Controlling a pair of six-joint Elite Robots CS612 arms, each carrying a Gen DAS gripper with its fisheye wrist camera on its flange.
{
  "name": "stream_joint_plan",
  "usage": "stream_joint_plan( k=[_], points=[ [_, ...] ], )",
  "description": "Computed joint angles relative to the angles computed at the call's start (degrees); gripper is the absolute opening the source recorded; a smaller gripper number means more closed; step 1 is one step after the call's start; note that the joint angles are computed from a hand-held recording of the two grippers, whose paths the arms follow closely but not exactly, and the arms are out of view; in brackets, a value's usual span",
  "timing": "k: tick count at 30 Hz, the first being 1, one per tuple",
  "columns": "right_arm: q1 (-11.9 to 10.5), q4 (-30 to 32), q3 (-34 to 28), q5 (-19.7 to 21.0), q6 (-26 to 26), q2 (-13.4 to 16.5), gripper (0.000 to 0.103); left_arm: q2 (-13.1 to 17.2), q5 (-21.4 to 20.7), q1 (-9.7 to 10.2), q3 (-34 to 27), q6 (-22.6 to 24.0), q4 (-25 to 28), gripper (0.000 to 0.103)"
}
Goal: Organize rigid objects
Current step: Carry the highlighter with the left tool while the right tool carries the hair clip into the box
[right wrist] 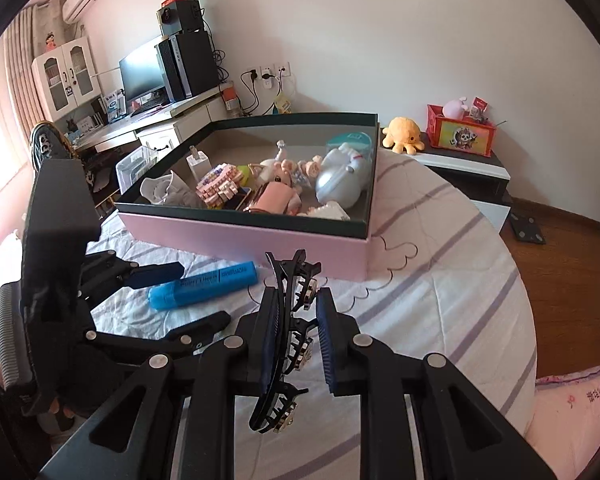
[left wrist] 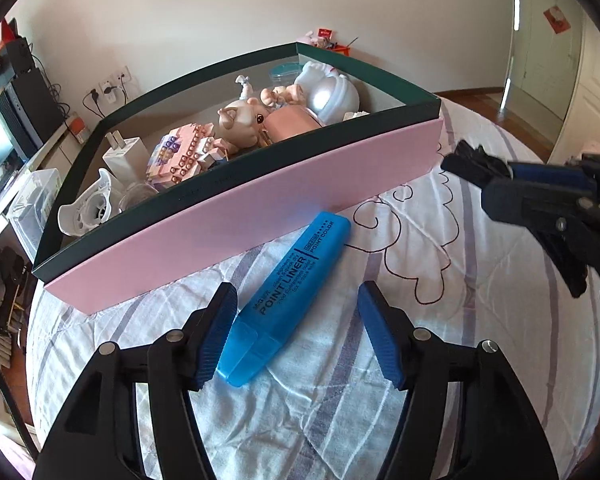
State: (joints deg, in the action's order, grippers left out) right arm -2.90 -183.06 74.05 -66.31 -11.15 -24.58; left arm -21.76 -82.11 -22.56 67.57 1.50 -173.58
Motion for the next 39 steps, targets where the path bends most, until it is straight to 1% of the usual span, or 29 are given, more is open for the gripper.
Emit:
stream_joint_plan(
  k=[1, 2, 3, 5, 6, 11, 14, 17, 22, 28, 33, 35, 39],
  points=[
    [-0.1, 0.1, 0.2, 0.0, 0.1, 0.0, 0.02, 0.0, -0.4, 0.11, -0.2, -0.4, 0.3, 0.057],
    [-0.1, 0.5, 0.3, 0.2, 0.1, 0.0, 0.02, 0.1, -0.7, 0.17, -0.3, -0.6, 0.5, 0.041],
    [-0.2, 0.6, 0.3, 0.3, 0.2, 0.1, 0.02, 0.1, -1.5, 0.23, -0.4, -0.2, 0.6, 0.037],
    [-0.3, 1.0, 0.3, 0.6, 0.4, 0.2, 0.02, 0.1, -0.9, 0.0, -0.1, 0.9, 0.2, 0.035],
    [-0.3, 1.1, 0.2, 0.7, 0.5, 0.2, 0.02, 0.0, -1.3, 0.03, 0.0, 0.6, 0.2, 0.034],
    [-0.5, 0.5, 0.6, 1.2, 0.4, 0.2, 0.02, -1.1, -5.1, 0.51, 1.9, -1.8, 0.0, 0.025],
    [-0.6, 0.5, 0.6, 1.5, 0.3, 0.1, 0.02, -1.7, -7.1, 0.78, 3.2, -2.9, -0.8, 0.025],
    [-0.6, 0.5, 1.0, 1.7, 0.3, 0.0, 0.02, -2.2, -7.4, 0.82, 4.7, -4.6, -2.2, 0.025],
    [-0.4, 0.2, 1.6, 2.2, 0.1, -0.4, 0.02, -3.4, -5.1, 0.31, 6.9, -5.4, -5.0, 0.025],
    [-0.1, -1.4, 1.1, 2.8, 0.0, -0.8, 0.02, -5.0, -1.8, 0.15, 8.7, -4.9, -10.6, 0.025],
    [0.7, -2.2, -2.0, 3.4, 0.3, -0.3, 0.02, -4.7, 2.8, 0.38, 6.3, -3.8, -11.6, 0.025],
    [1.1, -1.0, -4.3, 3.6, 0.5, 0.4, 0.02, -4.1, 4.3, 0.64, 4.5, -3.0, -11.0, 0.025],
    [1.9, 2.6, -9.8, 3.9, 0.7, 2.5, 0.02, -2.5, 6.7, 1.4, 0.2, -2.5, -8.1, 0.025]
  ],
)
